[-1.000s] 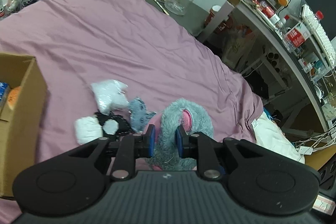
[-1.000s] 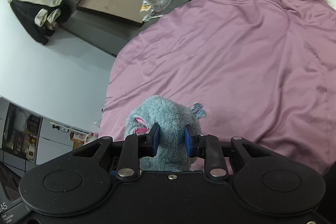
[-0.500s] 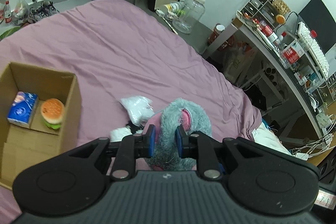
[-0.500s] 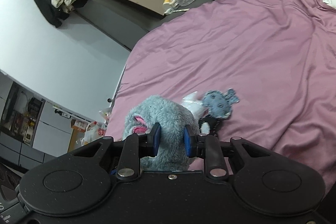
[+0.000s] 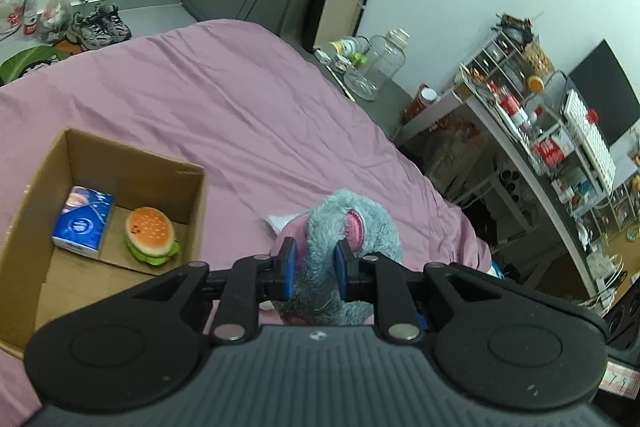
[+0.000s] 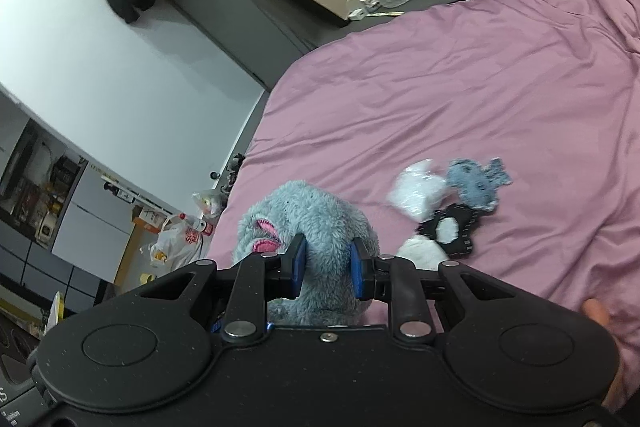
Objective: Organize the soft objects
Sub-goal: 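Carry the grey fluffy plush over the box with the right gripper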
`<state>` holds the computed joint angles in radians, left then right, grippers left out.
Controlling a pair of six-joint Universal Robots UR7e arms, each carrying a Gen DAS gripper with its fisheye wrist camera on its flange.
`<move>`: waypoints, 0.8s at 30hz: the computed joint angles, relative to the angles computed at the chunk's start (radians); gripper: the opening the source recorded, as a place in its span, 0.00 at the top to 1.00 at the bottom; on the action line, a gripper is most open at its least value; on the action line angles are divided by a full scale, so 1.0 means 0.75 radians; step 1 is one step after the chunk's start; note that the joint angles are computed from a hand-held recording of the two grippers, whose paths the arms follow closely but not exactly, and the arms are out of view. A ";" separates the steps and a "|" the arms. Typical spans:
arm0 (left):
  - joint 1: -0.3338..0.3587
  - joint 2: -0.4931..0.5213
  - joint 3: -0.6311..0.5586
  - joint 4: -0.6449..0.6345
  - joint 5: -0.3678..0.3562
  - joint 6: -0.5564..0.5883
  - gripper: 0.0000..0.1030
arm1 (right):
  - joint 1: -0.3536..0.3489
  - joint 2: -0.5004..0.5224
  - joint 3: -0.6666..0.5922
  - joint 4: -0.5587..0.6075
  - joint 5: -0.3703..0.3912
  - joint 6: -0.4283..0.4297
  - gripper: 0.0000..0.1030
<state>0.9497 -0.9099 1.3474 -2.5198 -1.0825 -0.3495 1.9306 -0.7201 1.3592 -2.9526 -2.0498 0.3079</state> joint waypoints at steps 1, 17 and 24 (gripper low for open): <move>0.006 -0.010 0.006 -0.011 -0.001 -0.004 0.82 | 0.007 0.017 -0.018 0.005 -0.003 -0.006 0.78; 0.111 -0.135 0.077 -0.067 0.007 -0.096 0.82 | 0.079 0.226 -0.246 0.168 -0.026 0.011 0.78; 0.130 -0.147 0.067 -0.009 0.072 -0.112 0.84 | 0.091 0.277 -0.291 0.224 -0.044 0.064 0.78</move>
<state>1.0471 -1.0199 1.3974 -2.5266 -1.0284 -0.4337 1.9986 -0.5124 1.1407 -2.7849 -2.0825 0.3557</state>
